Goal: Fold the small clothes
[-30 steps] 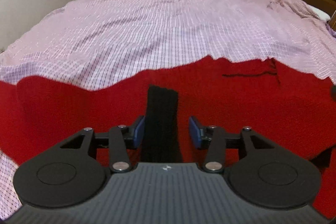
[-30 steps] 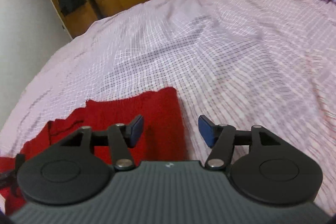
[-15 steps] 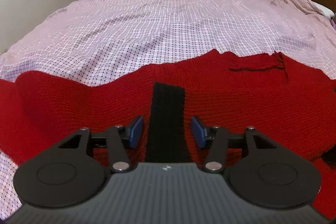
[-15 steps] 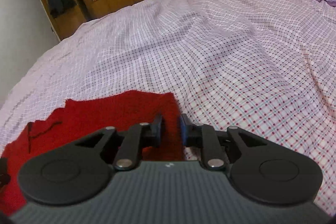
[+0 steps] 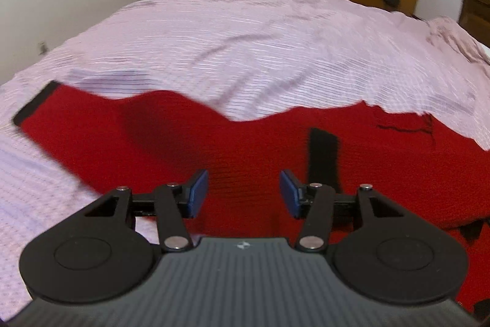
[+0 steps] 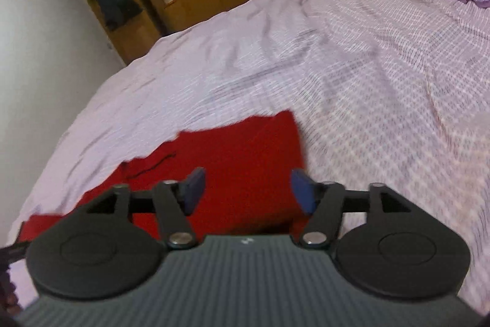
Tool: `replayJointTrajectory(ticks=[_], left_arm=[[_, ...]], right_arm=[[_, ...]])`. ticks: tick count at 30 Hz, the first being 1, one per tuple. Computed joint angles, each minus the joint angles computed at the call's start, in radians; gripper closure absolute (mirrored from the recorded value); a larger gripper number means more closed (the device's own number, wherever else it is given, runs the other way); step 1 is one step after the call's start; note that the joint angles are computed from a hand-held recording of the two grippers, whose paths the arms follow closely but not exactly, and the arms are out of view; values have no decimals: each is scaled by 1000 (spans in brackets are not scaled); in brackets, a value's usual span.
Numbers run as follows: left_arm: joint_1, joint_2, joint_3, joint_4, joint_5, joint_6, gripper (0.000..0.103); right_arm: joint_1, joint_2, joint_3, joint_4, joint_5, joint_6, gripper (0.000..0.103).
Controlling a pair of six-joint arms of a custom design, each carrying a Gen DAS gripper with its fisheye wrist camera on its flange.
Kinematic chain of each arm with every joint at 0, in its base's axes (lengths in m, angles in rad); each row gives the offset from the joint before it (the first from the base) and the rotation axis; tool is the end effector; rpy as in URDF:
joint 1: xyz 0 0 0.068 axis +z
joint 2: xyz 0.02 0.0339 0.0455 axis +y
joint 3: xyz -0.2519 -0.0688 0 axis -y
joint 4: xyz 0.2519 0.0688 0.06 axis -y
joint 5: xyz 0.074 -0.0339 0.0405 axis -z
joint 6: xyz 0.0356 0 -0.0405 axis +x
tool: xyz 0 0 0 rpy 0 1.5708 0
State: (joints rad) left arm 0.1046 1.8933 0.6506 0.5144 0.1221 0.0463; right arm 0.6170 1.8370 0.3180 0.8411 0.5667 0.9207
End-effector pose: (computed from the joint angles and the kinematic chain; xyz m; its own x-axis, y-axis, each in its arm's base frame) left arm 0.3181 0.0290 0.0605 -0.6619 -0.0233 -0.7493 0.0174 0.9988 -0.0464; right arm 0.2070 0.1234 0.0428 -0.4267 0.5207 -0.7394 0.3182 0.8518 0.4162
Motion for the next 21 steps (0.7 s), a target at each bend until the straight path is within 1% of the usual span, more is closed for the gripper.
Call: replayJointTrajectory(ticks=[3, 5, 7, 10, 13, 15, 18, 21], left_arm=[[77, -36, -14, -28, 17, 17, 45], [129, -48, -12, -53, 36, 25, 45], [183, -56, -8, -79, 62, 34, 45], [254, -51, 1, -97, 102, 45, 45], [308, -19, 20, -85, 117, 26, 44], [333, 25, 54, -76, 100, -6, 37], [360, 101, 123, -70, 80, -52, 37], [377, 157, 173, -61, 81, -86, 37]], right_arm=[[82, -52, -17, -67, 32, 41, 35], [137, -72, -7, -135, 59, 76, 35], [193, -70, 21, -210, 88, 108, 35], [279, -40, 61, -289, 146, 165, 35], [339, -3, 77, -293, 156, 223, 35], [373, 28, 93, -288, 162, 253, 35], [413, 78, 132, -305, 176, 284, 35], [435, 128, 174, -323, 173, 300, 35]])
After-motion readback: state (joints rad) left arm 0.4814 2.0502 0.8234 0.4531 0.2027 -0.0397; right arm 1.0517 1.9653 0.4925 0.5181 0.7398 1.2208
